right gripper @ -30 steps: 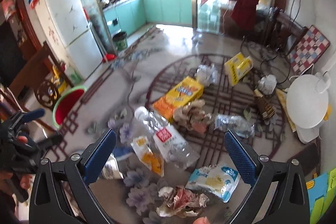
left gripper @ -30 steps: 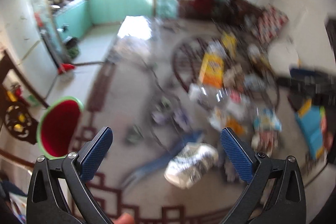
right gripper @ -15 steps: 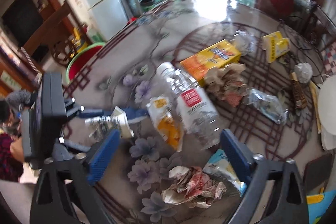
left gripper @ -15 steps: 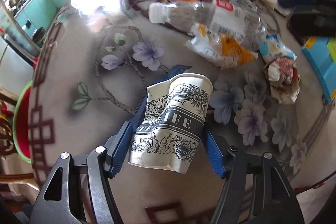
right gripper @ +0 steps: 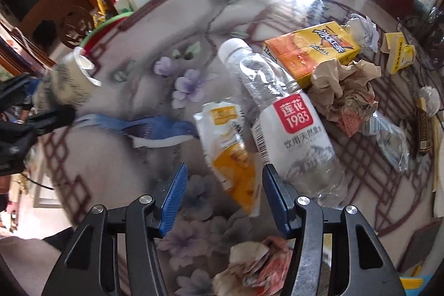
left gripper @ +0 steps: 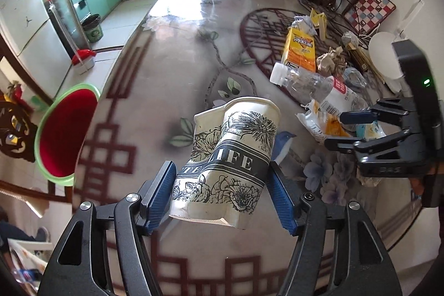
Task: Collect trash
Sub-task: 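Grasp the white paper cup with the left tool while the right tool grasps a snack wrapper, then carry the cup and wrapper to the red bucket and release both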
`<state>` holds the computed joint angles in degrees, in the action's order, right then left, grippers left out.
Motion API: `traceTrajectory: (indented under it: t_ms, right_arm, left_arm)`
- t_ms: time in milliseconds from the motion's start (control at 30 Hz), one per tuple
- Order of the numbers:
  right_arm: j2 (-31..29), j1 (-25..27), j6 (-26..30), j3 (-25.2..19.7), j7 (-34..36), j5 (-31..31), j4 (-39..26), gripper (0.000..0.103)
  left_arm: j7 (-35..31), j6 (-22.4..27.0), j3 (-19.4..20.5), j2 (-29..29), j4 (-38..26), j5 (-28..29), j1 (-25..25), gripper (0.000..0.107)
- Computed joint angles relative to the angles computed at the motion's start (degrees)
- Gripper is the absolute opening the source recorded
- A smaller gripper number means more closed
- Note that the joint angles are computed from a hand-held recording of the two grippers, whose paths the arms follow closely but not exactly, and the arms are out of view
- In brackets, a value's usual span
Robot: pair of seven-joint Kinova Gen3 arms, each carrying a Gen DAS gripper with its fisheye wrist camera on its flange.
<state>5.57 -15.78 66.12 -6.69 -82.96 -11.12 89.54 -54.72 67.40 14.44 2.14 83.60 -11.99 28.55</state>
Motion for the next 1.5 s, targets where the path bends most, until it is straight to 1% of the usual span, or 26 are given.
traceTrajectory:
  t_ms: [33,67,100,133,233,400,633,800,867,1033,1100,1200,1300,1367,1500]
  right_arm:
    - [0.71,-0.15,0.15,-0.03,-0.19,0.29,-0.26,0.054]
    - [1.38,-0.03,0.54,0.02,0.04,0.05,-0.59,0.046]
    - [2.24,0.26,0.88,0.04,0.60,-0.89,-0.76,0.037]
    - [2.97,0.86,1.21,0.13,1.32,-2.50,-0.79,0.021]
    - [2.97,2.78,0.51,0.44,2.62,-7.29,0.29,0.017]
    - [-0.51,3.62,-0.49,0.81,2.50,-9.66,1.19,0.016]
    - [-4.49,3.58,-0.80,1.24,0.41,-10.67,-1.37,0.016]
    - [-5.28,2.53,-0.95,0.94,-0.59,-10.58,-4.38,0.016]
    - [-5.38,2.06,-1.08,0.80,-0.86,-10.63,-5.20,0.016]
    - [-2.63,0.48,-1.03,-0.10,-1.98,-10.54,-9.70,0.016]
    - [-0.87,-0.93,-1.27,-0.99,-3.11,-9.13,-12.15,0.016]
    - [1.63,-3.33,-1.65,-2.20,-4.83,-6.91,-15.37,0.016]
    - [4.35,-6.31,-2.13,-3.20,-7.27,-4.55,-18.88,0.016]
    - [5.78,-8.02,-2.71,-3.64,-8.95,-3.53,-20.25,0.016]
    - [10.80,-12.67,-2.00,-4.14,-12.82,-0.31,-26.67,0.016]
  left_arm:
    - [0.30,-1.03,-0.13,0.48,0.34,-0.78,0.43,0.066]
    - [0.49,-3.00,-0.11,2.02,0.56,-0.88,-0.21,0.066]
    - [1.62,-4.03,-0.46,2.50,1.14,-1.82,0.22,0.066]
    - [1.82,-4.33,-0.80,2.52,1.26,-1.88,0.25,0.066]
    - [2.52,-4.59,-1.45,2.22,1.41,-2.10,0.03,0.066]
    - [3.75,-4.08,-2.00,1.26,1.15,-2.07,-0.95,0.066]
    - [5.27,-4.07,-2.01,0.51,0.52,-3.05,-2.32,0.066]
    - [4.74,-3.42,-2.19,0.57,0.29,-3.70,-2.96,0.066]
    - [5.57,-3.10,-2.35,0.28,0.39,-4.61,-3.14,0.066]
    - [8.58,-2.95,-2.88,-1.55,1.38,-6.65,-4.68,0.066]
    - [9.84,-3.71,-3.21,-3.06,2.77,-6.53,-5.90,0.066]
    - [9.94,-4.45,-3.29,-4.77,4.63,-6.38,-8.02,0.066]
    - [9.07,-4.12,-3.09,-5.39,5.69,-7.22,-9.79,0.066]
    - [7.45,-4.78,-4.00,-6.20,6.78,-5.90,-11.40,0.066]
    - [3.12,-6.02,-5.96,-7.17,8.67,-3.02,-15.00,0.066]
